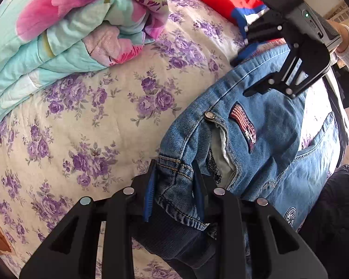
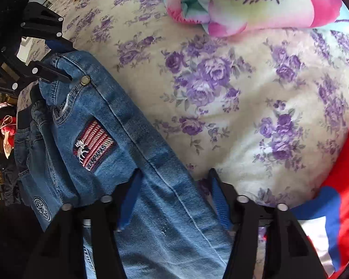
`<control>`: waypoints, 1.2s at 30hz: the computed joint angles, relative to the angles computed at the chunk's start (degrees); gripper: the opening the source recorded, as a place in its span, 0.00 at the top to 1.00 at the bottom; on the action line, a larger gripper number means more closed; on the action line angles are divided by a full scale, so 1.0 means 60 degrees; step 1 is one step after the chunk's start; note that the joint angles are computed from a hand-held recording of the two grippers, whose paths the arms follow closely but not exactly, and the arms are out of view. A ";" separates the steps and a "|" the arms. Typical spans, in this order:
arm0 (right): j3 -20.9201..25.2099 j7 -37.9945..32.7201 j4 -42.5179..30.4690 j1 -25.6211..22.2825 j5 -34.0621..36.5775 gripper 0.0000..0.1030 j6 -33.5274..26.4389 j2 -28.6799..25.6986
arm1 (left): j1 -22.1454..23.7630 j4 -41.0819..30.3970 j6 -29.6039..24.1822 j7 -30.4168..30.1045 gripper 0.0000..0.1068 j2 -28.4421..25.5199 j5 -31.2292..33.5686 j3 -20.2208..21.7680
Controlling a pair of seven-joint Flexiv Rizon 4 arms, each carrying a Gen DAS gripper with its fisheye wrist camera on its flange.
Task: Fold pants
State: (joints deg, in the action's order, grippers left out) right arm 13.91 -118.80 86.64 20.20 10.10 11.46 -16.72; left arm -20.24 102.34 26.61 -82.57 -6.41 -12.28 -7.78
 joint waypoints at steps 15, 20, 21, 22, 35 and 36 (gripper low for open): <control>-0.0159 0.0510 0.3117 -0.0029 0.2393 0.86 0.1152 0.4996 | -0.0283 0.0108 -0.0027 -0.0378 0.74 0.1367 0.0238 -0.0109; -0.0192 0.0857 0.4117 0.0440 0.2843 0.87 0.0730 0.6851 | -0.0657 0.0925 -0.0054 -0.1155 0.74 0.2728 0.0463 -0.0285; -0.0109 0.0989 0.4328 0.0578 0.2836 0.87 0.0665 0.7196 | -0.0732 0.1128 -0.0116 -0.1305 0.74 0.3023 0.0548 -0.0333; 0.0029 0.1185 0.4590 0.0698 0.2814 0.87 0.0667 0.7549 | -0.0800 0.1312 -0.0175 -0.1454 0.74 0.3244 0.0583 -0.0387; 0.1458 0.4394 0.6973 0.1914 0.2560 0.87 0.1802 0.7851 | -0.1701 0.4335 0.1050 -0.2242 0.73 0.4662 -0.1163 -0.0188; 0.1220 0.4644 0.6950 0.1959 0.2750 0.88 0.1761 0.7697 | -0.1753 0.4476 0.1131 -0.2388 0.72 0.4876 -0.1255 -0.0201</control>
